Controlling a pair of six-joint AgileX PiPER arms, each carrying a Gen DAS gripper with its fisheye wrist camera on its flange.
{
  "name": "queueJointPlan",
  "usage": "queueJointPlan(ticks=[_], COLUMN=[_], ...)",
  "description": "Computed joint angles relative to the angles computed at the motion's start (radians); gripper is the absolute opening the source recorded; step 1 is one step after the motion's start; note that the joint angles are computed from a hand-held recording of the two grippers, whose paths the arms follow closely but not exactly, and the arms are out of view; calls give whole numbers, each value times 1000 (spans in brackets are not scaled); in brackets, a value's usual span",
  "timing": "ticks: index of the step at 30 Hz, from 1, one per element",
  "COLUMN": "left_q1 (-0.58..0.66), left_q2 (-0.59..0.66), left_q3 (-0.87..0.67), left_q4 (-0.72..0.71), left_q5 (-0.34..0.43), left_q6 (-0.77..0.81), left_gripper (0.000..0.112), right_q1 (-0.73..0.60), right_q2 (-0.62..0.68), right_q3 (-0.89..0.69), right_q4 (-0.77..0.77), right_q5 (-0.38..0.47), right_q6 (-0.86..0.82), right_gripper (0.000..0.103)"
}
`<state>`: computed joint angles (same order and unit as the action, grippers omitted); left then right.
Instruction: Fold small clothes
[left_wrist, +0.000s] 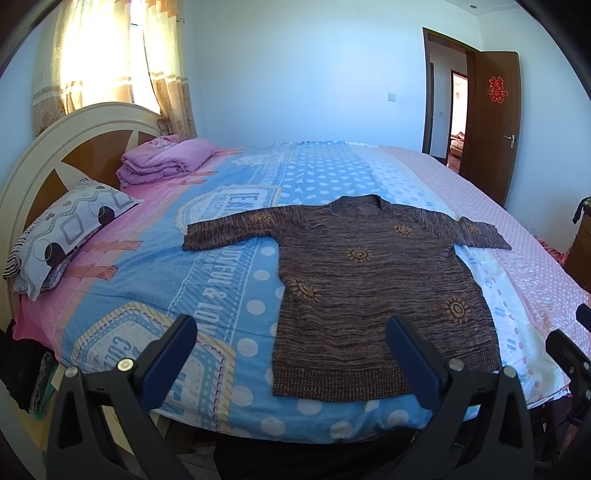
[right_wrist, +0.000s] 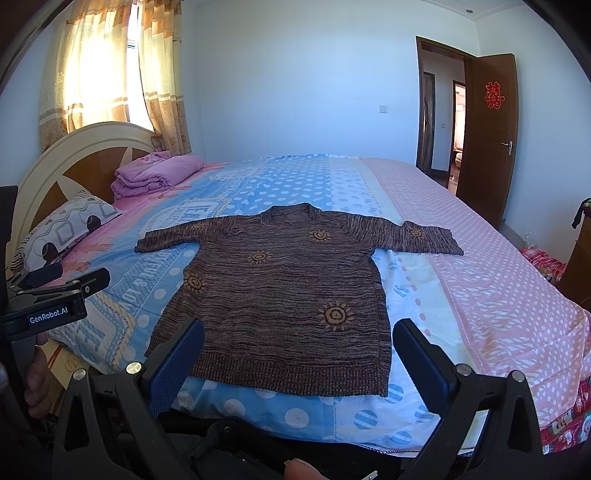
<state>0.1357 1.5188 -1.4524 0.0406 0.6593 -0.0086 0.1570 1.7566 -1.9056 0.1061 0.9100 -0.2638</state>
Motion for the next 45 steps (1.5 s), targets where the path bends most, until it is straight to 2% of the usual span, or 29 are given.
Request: queueJointPlan(ticks=[45], left_q1=[29], left_q2=[13], left_q3=[1], left_q4=[-36], left_q5=[3], left_q6=[29], left_gripper=[103], right_q1=[1], right_q2=[0], right_q3=[1], right_q4=[1], right_q5=[5], right_q6=[0], right_gripper=[102])
